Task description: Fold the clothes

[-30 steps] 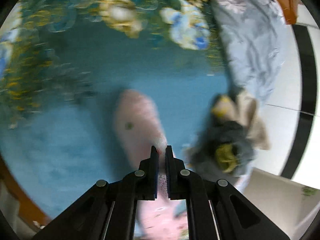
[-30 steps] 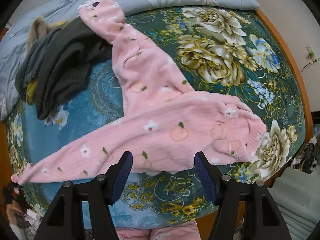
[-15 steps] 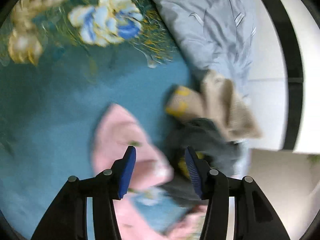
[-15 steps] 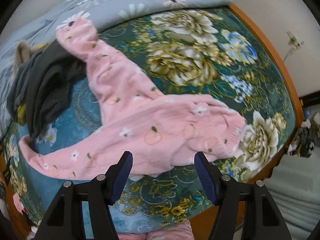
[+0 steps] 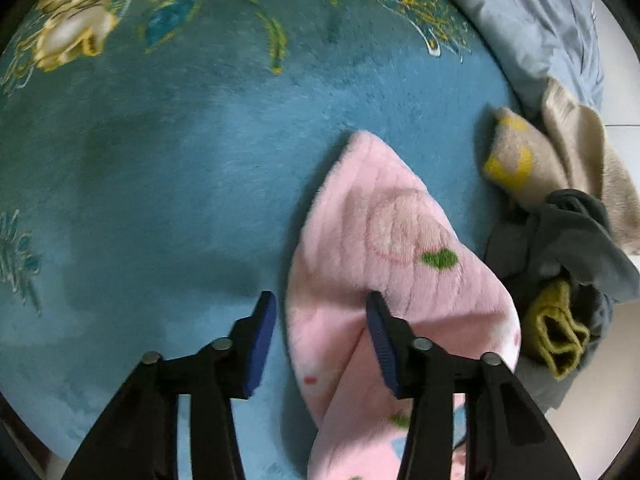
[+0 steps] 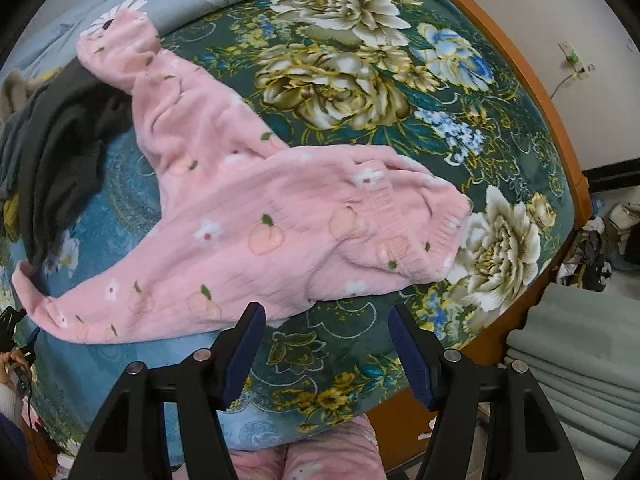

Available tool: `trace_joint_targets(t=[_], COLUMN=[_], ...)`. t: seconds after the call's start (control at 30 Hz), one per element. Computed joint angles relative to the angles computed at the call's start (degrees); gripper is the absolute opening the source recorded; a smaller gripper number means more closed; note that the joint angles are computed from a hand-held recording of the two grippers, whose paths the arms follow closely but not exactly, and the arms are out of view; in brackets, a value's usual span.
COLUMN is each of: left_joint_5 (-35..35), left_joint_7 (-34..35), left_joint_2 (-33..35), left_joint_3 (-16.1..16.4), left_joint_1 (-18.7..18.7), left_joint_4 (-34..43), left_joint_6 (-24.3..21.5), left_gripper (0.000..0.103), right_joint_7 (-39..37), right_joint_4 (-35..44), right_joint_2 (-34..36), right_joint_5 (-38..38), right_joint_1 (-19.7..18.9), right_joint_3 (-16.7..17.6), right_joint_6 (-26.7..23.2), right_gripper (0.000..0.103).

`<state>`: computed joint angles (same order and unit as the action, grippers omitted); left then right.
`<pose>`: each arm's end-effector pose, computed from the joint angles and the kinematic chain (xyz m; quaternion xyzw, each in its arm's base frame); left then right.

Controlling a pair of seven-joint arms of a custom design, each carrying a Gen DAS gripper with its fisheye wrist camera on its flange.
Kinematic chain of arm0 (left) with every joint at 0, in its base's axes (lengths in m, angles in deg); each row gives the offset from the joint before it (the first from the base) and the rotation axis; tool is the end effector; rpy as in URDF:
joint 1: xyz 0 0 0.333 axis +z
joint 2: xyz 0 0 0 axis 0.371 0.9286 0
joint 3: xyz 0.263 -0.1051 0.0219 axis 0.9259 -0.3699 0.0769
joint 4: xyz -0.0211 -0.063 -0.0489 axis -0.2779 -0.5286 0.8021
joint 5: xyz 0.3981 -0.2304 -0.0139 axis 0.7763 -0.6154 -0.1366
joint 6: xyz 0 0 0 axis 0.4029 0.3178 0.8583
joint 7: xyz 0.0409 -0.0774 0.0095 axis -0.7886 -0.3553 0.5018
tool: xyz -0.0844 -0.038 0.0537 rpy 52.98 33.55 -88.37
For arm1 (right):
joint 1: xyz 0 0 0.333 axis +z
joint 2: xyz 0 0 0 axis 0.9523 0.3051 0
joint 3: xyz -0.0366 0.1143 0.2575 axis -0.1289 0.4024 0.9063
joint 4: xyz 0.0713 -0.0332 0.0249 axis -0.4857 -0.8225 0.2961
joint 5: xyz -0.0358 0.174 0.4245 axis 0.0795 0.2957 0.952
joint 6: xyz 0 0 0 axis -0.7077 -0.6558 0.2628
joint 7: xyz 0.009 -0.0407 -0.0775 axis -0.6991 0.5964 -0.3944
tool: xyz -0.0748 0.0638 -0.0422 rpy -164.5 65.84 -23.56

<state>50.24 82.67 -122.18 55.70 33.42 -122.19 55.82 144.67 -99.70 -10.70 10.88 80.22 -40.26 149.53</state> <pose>0.4536 0.0966 0.4786 0.9752 -0.1399 0.1510 0.0815 0.3991 0.0840 0.6770 0.5640 -0.8227 0.0477 0.0539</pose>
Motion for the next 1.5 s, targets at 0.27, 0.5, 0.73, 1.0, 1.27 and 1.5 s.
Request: trace_joint_targets(t=[0.27, 0.5, 0.73, 1.0, 1.27, 1.5], left_joint_5=[3.2, 7.4, 4.6, 5.6, 11.0, 26.0], left_joint_7=[-1.0, -1.6, -6.3, -7.5, 12.5, 19.0], left_joint_2=[4.4, -8.9, -15.3, -12.2, 14.5, 33.8], left_joint_3=[-1.3, -1.4, -0.4, -1.8, -6.2, -8.7], left_joint_1=[0.3, 1.8, 3.4, 1.2, -6.2, -9.7], left_joint_4=[3.6, -2.5, -8.4, -1.5, 23.4, 40.1], left_joint_6=[-3.6, -2.3, -11.1, -11.5, -19.0, -35.3], left_gripper=[0.004, 0.002, 0.007, 0.059, 0.071, 0.071], right_joint_7=[0.5, 1.1, 7.3, 18.3, 26.6, 26.8], right_joint_4=[0.1, -1.9, -6.0, -7.9, -9.6, -8.6], right_joint_2=[0.7, 0.2, 0.7, 5.1, 9.3, 11.5], right_joint_5=[-0.3, 1.0, 7.9, 13.1, 15.6, 13.7], right_joint_1=[-0.4, -0.9, -2.9, -6.5, -9.3, -10.5], right_joint_3=[-0.3, -1.2, -3.8, -6.5, -8.5, -9.1], right_joint_6=[-0.4, 1.4, 10.3, 18.3, 21.1, 16.6], right_gripper=[0.068, 0.068, 0.068, 0.068, 0.068, 0.067])
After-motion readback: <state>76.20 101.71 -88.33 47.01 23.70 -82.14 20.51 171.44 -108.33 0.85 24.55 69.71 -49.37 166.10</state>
